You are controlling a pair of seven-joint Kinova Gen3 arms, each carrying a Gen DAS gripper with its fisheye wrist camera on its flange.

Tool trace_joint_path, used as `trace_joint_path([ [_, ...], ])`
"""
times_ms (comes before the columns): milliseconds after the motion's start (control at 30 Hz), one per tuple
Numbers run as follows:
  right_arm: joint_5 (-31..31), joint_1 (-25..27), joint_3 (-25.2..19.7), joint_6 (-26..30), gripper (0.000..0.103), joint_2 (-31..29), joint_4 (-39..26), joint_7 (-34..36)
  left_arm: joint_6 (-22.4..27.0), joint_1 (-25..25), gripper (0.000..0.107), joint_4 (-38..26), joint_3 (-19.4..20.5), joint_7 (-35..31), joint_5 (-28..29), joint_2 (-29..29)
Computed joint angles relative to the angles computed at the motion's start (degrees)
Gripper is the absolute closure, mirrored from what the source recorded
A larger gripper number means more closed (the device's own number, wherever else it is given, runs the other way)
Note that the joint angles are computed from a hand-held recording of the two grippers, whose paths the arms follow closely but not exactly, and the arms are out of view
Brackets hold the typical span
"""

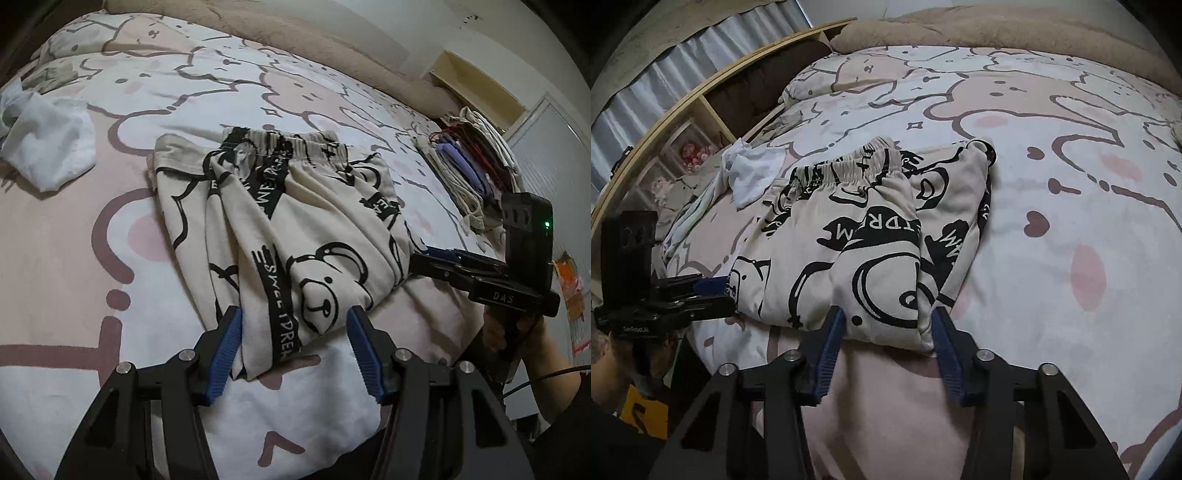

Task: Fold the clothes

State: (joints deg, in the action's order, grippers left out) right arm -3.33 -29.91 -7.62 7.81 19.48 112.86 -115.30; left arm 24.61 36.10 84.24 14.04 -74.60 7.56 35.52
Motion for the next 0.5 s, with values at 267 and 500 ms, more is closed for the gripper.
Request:
trace_joint_path([
  [267,5.6,-5.4,5.4,6.7,0.094,0.1,-3.9,-1.3,9.6,5.0,0.1,-5.8,-5.6,2.2,-8.0,1.1],
  [500,15.6,-6.3,5.6,17.8,0.095,-1.1,-9.3,-1.2,17.6,8.5,0.101,-10.2,-8.1,1.1,-16.6,2.3],
])
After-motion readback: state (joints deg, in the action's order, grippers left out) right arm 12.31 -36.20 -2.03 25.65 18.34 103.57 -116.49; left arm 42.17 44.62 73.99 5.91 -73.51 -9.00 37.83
